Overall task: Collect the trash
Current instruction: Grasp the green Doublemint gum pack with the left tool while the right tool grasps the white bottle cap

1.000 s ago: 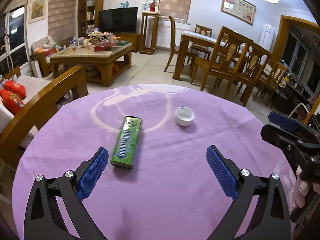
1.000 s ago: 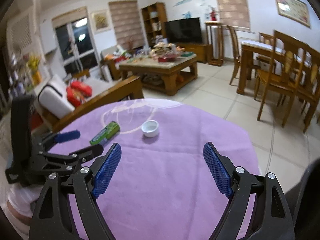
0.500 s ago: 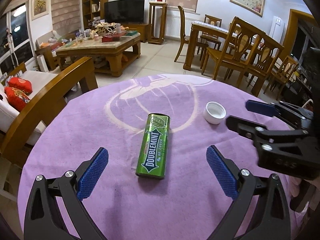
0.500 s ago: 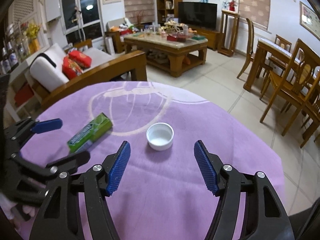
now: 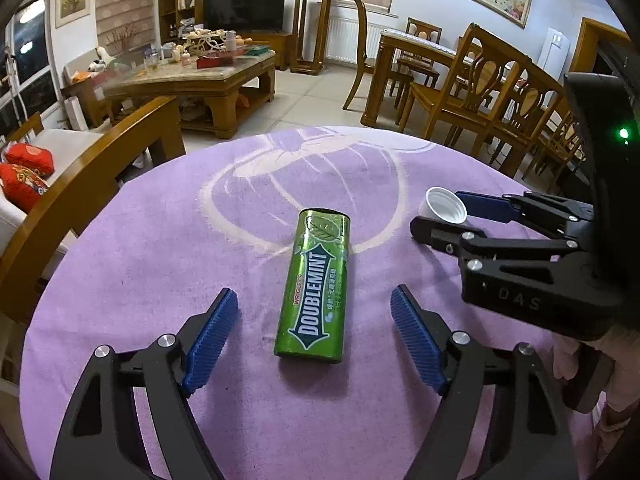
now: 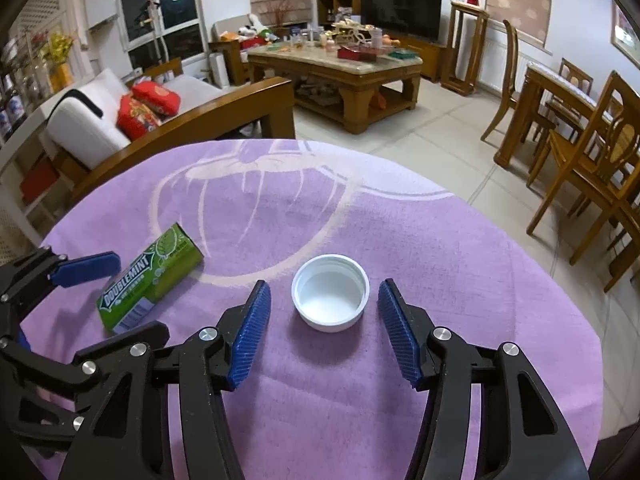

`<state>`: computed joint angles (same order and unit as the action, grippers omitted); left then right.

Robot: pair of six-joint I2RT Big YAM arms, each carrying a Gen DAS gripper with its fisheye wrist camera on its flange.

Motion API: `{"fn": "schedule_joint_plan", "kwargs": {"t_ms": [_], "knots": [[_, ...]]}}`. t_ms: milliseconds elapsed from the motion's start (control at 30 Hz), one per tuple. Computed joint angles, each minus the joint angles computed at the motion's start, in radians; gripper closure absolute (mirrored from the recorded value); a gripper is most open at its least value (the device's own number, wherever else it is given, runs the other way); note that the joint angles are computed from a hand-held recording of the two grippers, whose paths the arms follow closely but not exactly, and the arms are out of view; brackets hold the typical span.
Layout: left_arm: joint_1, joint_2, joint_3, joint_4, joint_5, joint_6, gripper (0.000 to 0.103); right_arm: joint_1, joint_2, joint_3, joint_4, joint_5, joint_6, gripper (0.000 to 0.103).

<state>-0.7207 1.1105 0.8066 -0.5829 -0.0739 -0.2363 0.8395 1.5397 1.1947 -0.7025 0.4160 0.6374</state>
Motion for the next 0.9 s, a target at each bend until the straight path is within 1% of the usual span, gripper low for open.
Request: {"fn": "schedule_joint_plan", "kwargs": {"t_ms": [33,100,167,233,333,400,433,533,633,733,800,833,900], "knots": [[-0.004,0.003,0.002,0.001,-0.006,-0.003,0.028,-0.002,0.000,0.000,0.004,-0.001,-0.001,0.052],[-0.009,0.002,0.003,-0.001,-0.022,0.005,0.047,-0.004,0.005,0.006,-0.005,0.002,0.000,0.055],[-0.016,0.001,0.003,-0.004,-0.034,0.006,0.055,-0.003,0.009,0.010,-0.013,0.011,-0.004,0.060],[-0.017,0.000,0.006,-0.007,-0.039,0.003,0.059,-0.002,0.006,0.008,-0.014,0.013,-0.008,0.066],[-0.021,0.001,0.008,-0.011,-0.051,0.003,0.064,0.000,0.006,0.009,-0.017,0.014,-0.006,0.067],[-0.033,0.008,0.016,-0.025,-0.092,0.013,0.071,0.002,0.006,0.011,-0.025,0.013,-0.002,0.067],[-0.035,0.008,0.017,-0.027,-0.097,0.013,0.072,0.004,0.004,0.010,-0.028,0.010,0.001,0.067],[-0.023,-0.001,0.013,-0.024,-0.071,0.009,0.072,0.012,-0.013,-0.006,-0.027,-0.012,0.018,0.067],[-0.006,-0.012,0.006,-0.014,-0.034,0.006,0.072,0.018,-0.059,-0.049,0.005,-0.059,0.055,0.067],[0.008,-0.027,-0.006,0.008,-0.015,0.001,0.072,0.048,-0.123,-0.097,0.031,-0.062,0.088,0.067],[0.016,-0.047,-0.023,0.021,0.015,-0.006,0.072,0.075,-0.156,-0.116,0.043,-0.056,0.116,0.067],[0.015,-0.050,-0.025,0.022,0.018,-0.011,0.072,0.093,-0.184,-0.138,0.057,-0.052,0.134,0.067],[-0.007,-0.067,-0.033,0.017,-0.002,-0.017,0.072,0.123,-0.227,-0.168,0.074,-0.038,0.164,0.067]]}}
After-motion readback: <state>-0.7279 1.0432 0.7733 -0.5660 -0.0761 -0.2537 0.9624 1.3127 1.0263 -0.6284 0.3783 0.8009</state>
